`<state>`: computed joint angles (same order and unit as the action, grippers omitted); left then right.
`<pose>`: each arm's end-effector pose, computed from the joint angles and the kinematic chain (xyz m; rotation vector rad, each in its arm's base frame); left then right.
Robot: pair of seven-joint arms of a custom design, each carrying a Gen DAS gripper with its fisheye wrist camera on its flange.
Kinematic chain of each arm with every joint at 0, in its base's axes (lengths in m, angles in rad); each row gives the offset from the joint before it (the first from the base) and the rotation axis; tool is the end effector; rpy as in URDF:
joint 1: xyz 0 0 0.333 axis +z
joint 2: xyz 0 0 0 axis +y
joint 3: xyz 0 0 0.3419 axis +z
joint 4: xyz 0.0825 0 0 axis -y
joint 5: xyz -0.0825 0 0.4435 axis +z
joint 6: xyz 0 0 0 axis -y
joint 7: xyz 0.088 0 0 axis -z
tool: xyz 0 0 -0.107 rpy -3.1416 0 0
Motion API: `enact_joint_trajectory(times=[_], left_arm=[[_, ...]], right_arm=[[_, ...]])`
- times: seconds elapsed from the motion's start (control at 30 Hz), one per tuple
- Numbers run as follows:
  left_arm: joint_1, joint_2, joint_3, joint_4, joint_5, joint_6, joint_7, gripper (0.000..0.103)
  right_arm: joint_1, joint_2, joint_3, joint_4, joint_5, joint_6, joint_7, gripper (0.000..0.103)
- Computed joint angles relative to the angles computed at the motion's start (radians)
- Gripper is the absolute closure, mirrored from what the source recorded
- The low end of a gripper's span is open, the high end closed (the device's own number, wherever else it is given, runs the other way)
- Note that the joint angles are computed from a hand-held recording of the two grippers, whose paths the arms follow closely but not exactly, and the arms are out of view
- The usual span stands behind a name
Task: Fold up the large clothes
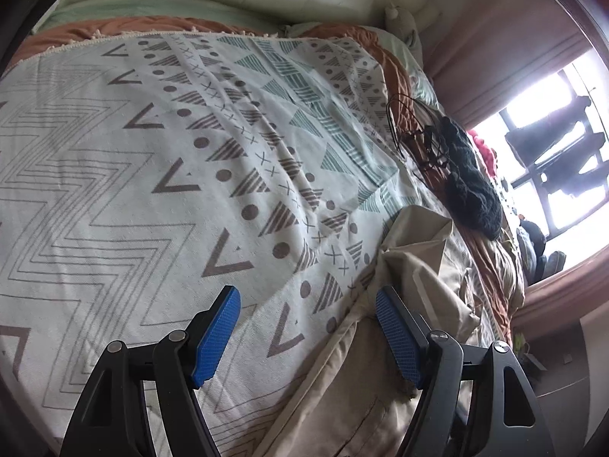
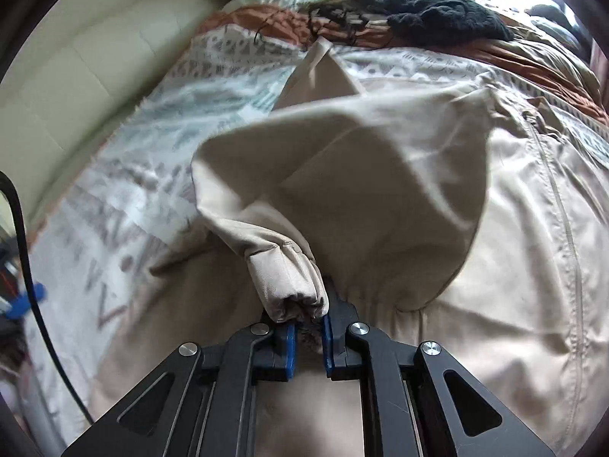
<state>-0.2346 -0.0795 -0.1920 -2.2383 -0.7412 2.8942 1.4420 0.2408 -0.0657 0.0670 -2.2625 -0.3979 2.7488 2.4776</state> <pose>0.5607 -0.2129 0.4695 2.3501 -1.6400 1.2230 0.5639 0.1961 0.4389 -1.5814 2.0827 -0.4649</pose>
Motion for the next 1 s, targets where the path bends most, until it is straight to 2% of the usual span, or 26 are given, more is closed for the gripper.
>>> enact_joint_trajectory(times=[0.1, 0.33, 0.43, 0.63, 0.83, 1.0], left_arm=[[-0.003, 0.012, -0.007, 0.009, 0.014, -0.004, -0.017, 0.028], [-0.003, 0.041, -0.027, 0.020, 0.168, -0.011, -0.093, 0.028], [-0.010, 0.041, -0.027, 0.017, 0.144, -0.014, -0.050, 0.028], [-0.014, 0.046, -0.031, 0.016, 0.177, -0.021, -0.047, 0.028], [-0.022, 0.055, -0.037, 0.026, 0.174, -0.009, -0.027, 0.028], [-0.027, 0.074, -0.045, 0.045, 0.243, -0.006, -0.069, 0.028]], right_arm=[[-0.012, -0.076, -0.005, -0.049, -0.005, 0.040, 0.016, 0.093], [-0.051, -0.234, -0.001, -0.144, 0.043, 0.131, 0.072, 0.093], [-0.064, -0.283, 0.000, -0.168, 0.068, 0.153, 0.079, 0.093], [-0.099, -0.414, -0.005, -0.246, 0.102, 0.191, 0.093, 0.093], [-0.145, -0.561, -0.034, -0.358, 0.150, 0.250, 0.107, 0.093], [-0.149, -0.656, -0.104, -0.444, 0.221, 0.322, 0.105, 0.093]])
